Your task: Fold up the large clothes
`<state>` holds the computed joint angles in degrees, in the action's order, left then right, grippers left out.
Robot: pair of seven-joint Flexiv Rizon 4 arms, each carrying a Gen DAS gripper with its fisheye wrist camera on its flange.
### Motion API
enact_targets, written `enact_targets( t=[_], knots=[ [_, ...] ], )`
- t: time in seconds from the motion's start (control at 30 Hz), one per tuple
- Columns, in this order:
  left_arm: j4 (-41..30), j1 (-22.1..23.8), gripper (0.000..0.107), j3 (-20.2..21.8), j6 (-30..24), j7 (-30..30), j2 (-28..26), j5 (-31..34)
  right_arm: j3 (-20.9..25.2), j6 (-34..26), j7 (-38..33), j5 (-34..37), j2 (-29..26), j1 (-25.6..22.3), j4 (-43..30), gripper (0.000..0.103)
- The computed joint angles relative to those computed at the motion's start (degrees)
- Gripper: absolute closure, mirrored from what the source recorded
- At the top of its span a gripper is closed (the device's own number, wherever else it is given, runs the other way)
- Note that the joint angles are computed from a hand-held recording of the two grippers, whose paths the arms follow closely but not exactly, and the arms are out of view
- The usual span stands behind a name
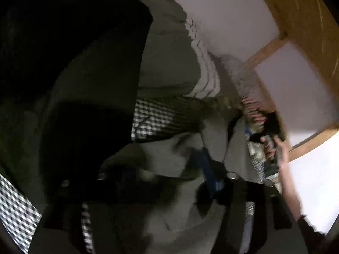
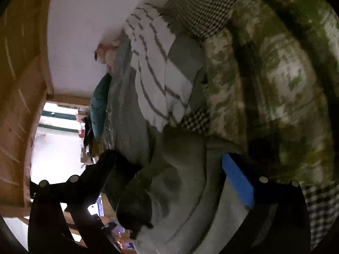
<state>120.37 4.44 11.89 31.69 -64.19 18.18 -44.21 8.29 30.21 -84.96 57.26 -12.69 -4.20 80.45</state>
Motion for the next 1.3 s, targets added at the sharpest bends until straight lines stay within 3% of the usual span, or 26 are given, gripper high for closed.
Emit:
enact_targets(
  t=[0.03,0.1,0.13,0.2,0.27,0.37,0.47,0.53,0.57,0.67,0.73,0.8,0.87,0.97,1.1,1.17,1.23,1.3],
  knots=[
    [0.3,-0.2,0.009,-0.1,2.3,1.2,0.8,-0.9,0.0,0.0,-1.7,-2.6,0.5,0.6,-0.4,0.003],
    [0.6,-0.4,0.009,-1.8,10.5,3.2,3.3,2.2,0.4,7.7,-8.8,-8.2,3.3,3.0,1.6,0.003],
    [0.4,-1.2,0.009,-1.9,13.2,4.5,3.9,2.3,0.6,10.6,-12.9,-8.2,4.7,3.3,2.1,0.003],
    [-0.2,-1.8,0.009,-2.2,17.4,4.3,5.4,4.3,0.0,13.1,-14.3,-9.7,6.6,4.0,2.1,0.003],
    [-0.2,-3.1,0.009,-1.9,17.4,3.5,7.1,6.1,-0.6,13.1,-15.6,-11.8,8.4,4.8,2.3,0.003],
    [3.7,-5.6,0.009,-1.3,13.4,2.8,12.3,9.1,0.2,7.2,-19.7,-22.4,13.1,7.8,6.0,0.003],
    [8.3,-4.3,0.009,-4.3,6.3,-2.1,15.7,19.9,2.5,0.0,-25.3,-31.0,19.0,11.7,14.6,0.003],
    [10.8,-5.1,0.009,-6.1,6.2,-4.5,14.4,22.6,3.1,-3.9,-23.1,-32.4,20.5,13.7,18.7,0.003],
    [11.9,-6.1,0.009,-6.0,7.5,-5.3,13.4,21.6,3.1,-4.6,-20.4,-31.8,20.0,14.7,19.9,0.003],
    [13.1,-9.8,0.009,-4.2,14.3,-7.9,6.0,8.8,2.1,-3.1,-11.8,-31.5,16.5,17.0,20.8,0.003],
    [12.6,-11.7,0.009,-3.7,16.9,-7.1,2.1,0.9,0.2,-1.8,-10.2,-23.3,13.9,17.2,19.0,0.006],
    [10.3,-12.0,0.009,-3.9,17.3,-6.3,-2.3,-5.3,0.5,2.6,-9.6,-22.4,13.4,17.4,19.2,0.059],
    [8.2,-11.4,0.009,-4.5,15.8,-5.0,-5.7,-11.5,0.7,4.9,-8.7,-23.4,12.9,17.6,18.9,0.081],
    [6.1,-10.4,0.009,-6.0,14.8,-7.6,-9.2,-12.1,-0.4,1.6,-9.2,-19.2,11.3,16.4,16.8,0.09],
    [4.9,-10.1,0.009,-8.0,17.7,-5.2,-11.3,-16.0,-0.3,4.2,-12.8,-13.0,11.9,14.9,16.6,0.092],
    [3.8,-10.5,0.024,-8.9,21.7,-2.4,-11.6,-18.2,-0.4,5.9,-14.8,-11.1,11.6,14.6,16.0,0.093],
    [2.5,-10.1,0.049,-9.1,24.3,-2.5,-11.8,-16.7,-0.7,7.0,-17.0,-7.9,11.3,14.0,15.0,0.092],
    [0.6,-9.7,0.054,-9.6,28.5,-3.8,-12.5,-13.3,-1.0,8.4,-19.8,-2.7,10.8,13.3,13.6,0.092]
  ],
)
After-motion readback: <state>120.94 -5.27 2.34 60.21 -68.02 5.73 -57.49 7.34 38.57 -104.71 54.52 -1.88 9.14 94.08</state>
